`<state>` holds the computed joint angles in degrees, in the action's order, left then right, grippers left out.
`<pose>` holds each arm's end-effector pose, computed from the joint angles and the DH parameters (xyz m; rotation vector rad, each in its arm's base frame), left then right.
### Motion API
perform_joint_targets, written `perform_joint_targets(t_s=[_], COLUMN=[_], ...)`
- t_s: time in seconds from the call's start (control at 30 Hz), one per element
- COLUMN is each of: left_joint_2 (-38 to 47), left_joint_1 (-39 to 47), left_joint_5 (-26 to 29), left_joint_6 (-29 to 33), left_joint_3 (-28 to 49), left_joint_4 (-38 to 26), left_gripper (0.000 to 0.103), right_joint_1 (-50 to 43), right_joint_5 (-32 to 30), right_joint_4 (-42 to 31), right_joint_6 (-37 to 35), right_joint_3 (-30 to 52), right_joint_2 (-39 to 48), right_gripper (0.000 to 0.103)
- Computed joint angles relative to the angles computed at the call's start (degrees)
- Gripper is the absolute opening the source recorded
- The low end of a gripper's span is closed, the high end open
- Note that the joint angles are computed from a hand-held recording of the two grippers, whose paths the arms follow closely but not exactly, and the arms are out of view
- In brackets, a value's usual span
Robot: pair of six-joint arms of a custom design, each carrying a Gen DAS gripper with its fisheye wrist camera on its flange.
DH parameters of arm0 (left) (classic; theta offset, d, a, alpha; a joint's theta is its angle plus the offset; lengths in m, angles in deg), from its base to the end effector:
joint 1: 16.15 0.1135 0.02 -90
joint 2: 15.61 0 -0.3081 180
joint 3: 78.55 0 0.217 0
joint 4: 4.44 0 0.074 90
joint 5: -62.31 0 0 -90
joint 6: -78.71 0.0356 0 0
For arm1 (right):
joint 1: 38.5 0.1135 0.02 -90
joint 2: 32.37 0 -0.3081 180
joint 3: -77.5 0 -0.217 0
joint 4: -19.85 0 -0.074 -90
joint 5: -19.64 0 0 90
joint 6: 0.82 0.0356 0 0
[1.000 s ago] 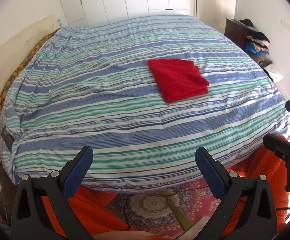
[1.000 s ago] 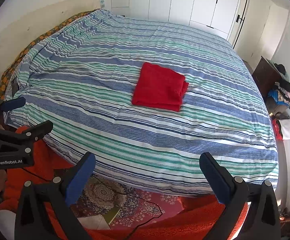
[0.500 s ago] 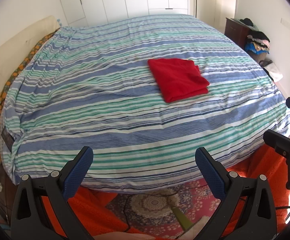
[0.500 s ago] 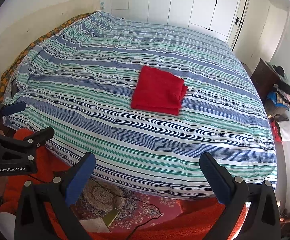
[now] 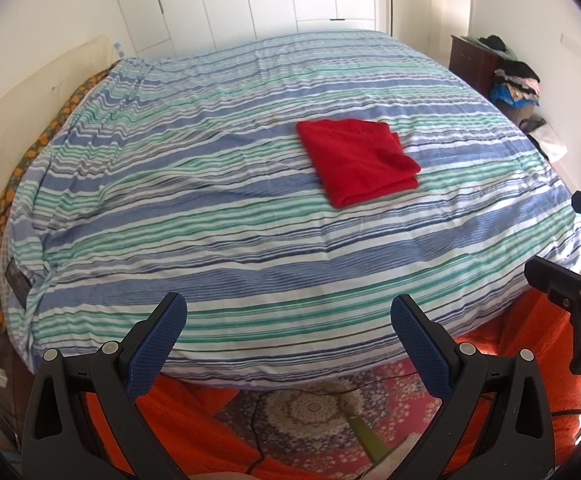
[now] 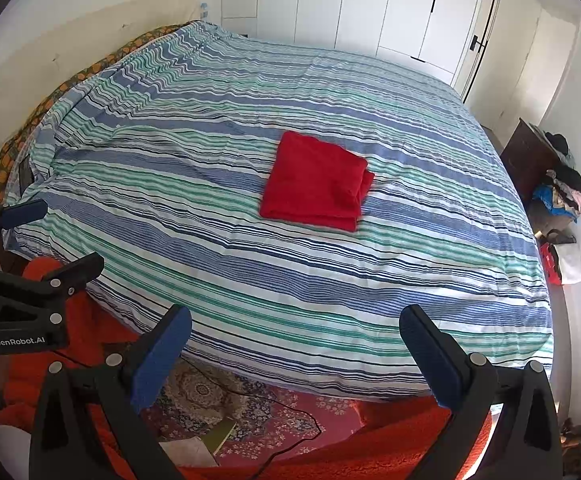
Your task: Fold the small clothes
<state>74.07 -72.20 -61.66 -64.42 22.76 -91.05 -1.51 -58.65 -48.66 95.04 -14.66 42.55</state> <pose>0.1604 -0.2026 0.3654 -0.0370 2.5081 0.1743 0.1744 0.1223 0.3697 -0.5969 2.4399 0.0443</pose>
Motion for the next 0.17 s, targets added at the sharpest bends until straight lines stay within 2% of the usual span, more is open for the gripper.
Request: perform_joint_targets(t_s=[0.17], left_joint_2=[0.2], left_joint_1=[-0.6], left_joint_5=[-1.3], left_joint_6=[-1.1], left_joint_3=[0.0], left_joint_4=[-0.6], left_gripper=[0.102], right_joint_1=[0.2], right_joint_5=[0.8], right_joint_4=[0.2], right_joint_6=[0.1], right_joint_3=[-0.3], right_joint_2=[-0.2], right_gripper=[0.103])
